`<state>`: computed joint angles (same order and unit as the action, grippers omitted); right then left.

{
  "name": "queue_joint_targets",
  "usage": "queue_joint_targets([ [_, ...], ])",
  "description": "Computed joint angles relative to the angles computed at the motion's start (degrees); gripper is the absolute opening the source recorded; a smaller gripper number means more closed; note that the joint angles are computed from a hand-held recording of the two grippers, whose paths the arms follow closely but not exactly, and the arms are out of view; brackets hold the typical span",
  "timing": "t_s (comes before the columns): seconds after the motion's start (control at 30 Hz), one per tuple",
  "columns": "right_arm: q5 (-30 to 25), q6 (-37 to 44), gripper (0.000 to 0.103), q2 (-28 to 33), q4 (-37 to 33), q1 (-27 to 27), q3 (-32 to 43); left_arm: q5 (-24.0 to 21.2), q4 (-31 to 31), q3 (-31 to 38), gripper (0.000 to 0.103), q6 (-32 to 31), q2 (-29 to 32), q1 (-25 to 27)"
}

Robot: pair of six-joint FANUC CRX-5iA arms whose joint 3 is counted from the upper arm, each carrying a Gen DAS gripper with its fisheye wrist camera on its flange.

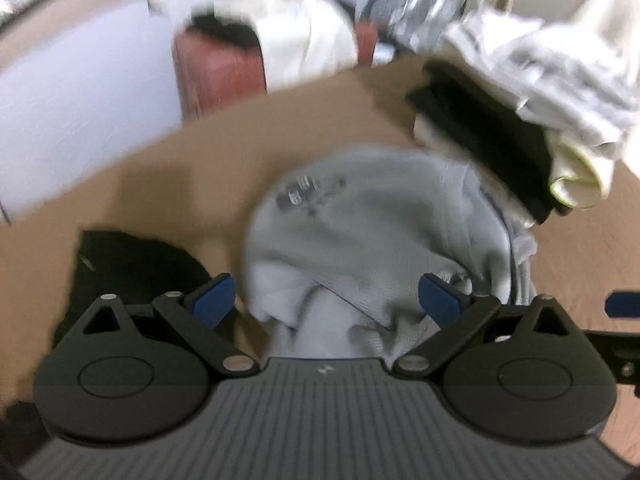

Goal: Fold clothes
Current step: 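Reach both grippers into the crumpled grey sweatshirt and grasp its fabric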

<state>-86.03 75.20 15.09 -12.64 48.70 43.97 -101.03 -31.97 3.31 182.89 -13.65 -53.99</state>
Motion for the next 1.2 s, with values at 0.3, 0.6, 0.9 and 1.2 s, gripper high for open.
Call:
queue_joint_targets([
  [0.3,6.78,-0.19,0.1,2.13,-6.83,-7.18,-6.62,-3.26,-9.5,-5.74,0.098,9.23,3.92,-2.91],
  [0.6,14.68,-4.03,0.095,7.35,-12.6,-11.38,-8.37,35.23,3.49,-32.1,0.103,22.3,-20.66,11.04],
  [0.9,17.49,2.29,0.04,7.26,-19.68,-11.47,-10.24,45.51,0.44,-36.7,0.082,27.35,-24.06,11.23],
  [1.2,18.17,4.22,0.032,2.07,-21.99,-12.36,-16.02,64.3,0.16,-42.76,0.083,31.44,-26.58,14.58],
])
